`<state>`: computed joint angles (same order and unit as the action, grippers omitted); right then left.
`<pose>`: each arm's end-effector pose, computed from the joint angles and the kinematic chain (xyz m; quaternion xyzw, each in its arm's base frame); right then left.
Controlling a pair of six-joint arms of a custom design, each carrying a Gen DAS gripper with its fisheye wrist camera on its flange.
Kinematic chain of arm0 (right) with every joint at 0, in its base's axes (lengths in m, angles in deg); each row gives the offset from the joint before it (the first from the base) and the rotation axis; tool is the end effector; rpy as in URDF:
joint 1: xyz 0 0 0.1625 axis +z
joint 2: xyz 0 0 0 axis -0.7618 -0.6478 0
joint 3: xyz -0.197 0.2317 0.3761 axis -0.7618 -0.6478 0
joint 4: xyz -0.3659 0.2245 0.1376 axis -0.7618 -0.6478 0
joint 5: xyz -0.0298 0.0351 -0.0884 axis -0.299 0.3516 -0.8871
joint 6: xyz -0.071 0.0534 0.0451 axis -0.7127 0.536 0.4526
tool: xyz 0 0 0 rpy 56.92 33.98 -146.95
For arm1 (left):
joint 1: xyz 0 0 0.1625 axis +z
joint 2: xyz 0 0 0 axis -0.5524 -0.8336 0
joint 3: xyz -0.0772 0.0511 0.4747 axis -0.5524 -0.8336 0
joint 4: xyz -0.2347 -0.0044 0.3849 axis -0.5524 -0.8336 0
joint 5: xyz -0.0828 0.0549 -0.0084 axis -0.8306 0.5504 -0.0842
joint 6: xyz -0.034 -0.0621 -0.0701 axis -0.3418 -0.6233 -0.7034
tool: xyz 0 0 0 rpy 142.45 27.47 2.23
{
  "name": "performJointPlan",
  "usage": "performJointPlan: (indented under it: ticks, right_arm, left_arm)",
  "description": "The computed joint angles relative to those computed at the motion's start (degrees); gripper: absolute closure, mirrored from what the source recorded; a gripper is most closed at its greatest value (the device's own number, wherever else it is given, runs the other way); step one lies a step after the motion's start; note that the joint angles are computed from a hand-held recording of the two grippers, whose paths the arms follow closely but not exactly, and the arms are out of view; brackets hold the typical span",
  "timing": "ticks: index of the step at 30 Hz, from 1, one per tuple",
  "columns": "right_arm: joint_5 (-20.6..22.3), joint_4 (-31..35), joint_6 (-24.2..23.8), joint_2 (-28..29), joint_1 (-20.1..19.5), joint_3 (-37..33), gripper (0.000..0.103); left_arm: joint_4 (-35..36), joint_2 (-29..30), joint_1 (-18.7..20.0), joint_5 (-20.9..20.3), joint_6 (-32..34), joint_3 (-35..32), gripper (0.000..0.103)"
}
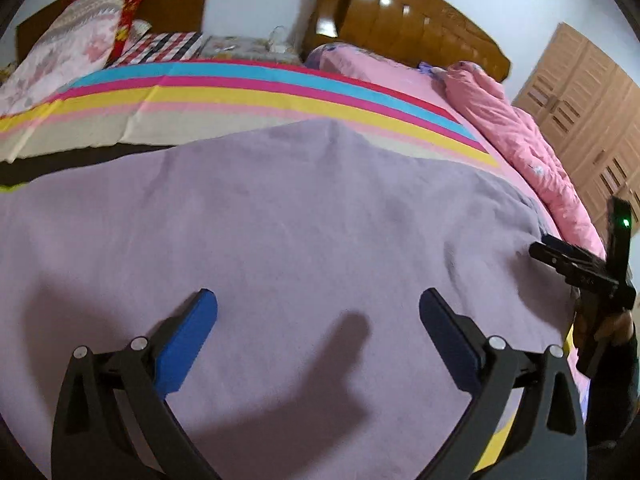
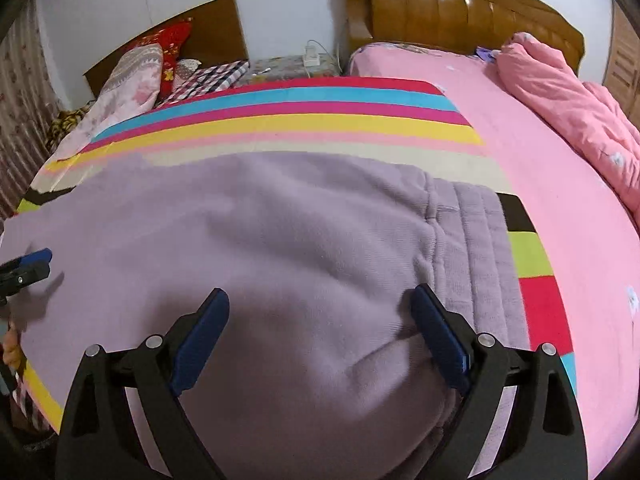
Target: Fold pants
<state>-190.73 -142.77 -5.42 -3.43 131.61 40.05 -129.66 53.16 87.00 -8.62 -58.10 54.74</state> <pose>-0.0203 -0.8318 0.4251 0.1705 -0.8980 0.2654 0.3067 -0.3578 -0.8064 0.0232 0.1272 0.9319 -0.2612 0.2171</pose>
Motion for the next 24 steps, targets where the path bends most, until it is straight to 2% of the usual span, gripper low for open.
performJointPlan:
  ticks: [2,3,5,7,9,10,12,14,16,18,21,23,24]
  right_arm:
    - [-2.93,-3.33,0.78,0.21,1.58,0.68,0.014]
    - [-1.96,-5.01,-0.40,-0.18,2.01,1.61,0.014]
    - [1.20,-4.23,-3.31,-1.27,2.71,3.76,0.013]
    - [1.07,-3.05,-6.25,-0.91,3.56,5.11,0.011]
    - [-5.00,-1.40,-7.63,1.87,4.46,3.83,0.008]
    - [-7.46,-1.16,-7.22,3.10,4.68,3.14,0.005]
    - [-8.06,0.17,-2.46,3.76,5.11,1.60,0.005]
    - [-9.51,-0.32,0.03,4.52,6.30,0.62,0.005]
    - [-7.45,-2.28,-0.70,4.33,7.25,1.25,0.005]
    - [-3.24,-2.45,-1.99,4.87,8.72,1.23,0.005]
    - [3.14,0.79,-4.19,6.10,10.88,1.62,0.005]
    - [5.55,4.25,-6.84,9.04,12.98,0.07,0.005]
    - [6.86,5.76,-8.44,10.52,14.09,-0.53,0.005]
  left_arm:
    - [-3.37,-1.14,-0.35,-1.02,0.11,2.30,0.002]
    - [-5.07,-1.67,-0.31,-1.70,1.26,3.41,0.002]
    - [-6.21,-1.82,-0.55,-0.69,2.89,4.74,0.002]
    - [-6.97,-1.54,-0.43,0.44,4.44,5.55,0.002]
    - [-6.56,-1.85,-0.42,0.01,5.09,5.75,0.002]
    - [-7.38,-2.56,-0.40,-0.59,5.44,6.66,0.002]
    - [-9.79,-4.36,-0.38,-0.78,5.29,8.96,0.002]
    - [-16.60,-7.92,-0.07,0.29,5.04,13.93,0.002]
    - [-23.16,-10.97,0.59,1.51,3.39,18.38,0.002]
    - [-31.34,-15.06,1.56,2.67,0.09,24.13,0.002]
    - [-45.73,-21.98,3.95,2.22,-6.87,34.09,0.002]
    - [-54.71,-26.58,5.27,3.92,-11.35,40.67,0.002]
    - [-57.18,-27.85,5.50,5.15,-11.50,42.43,0.002]
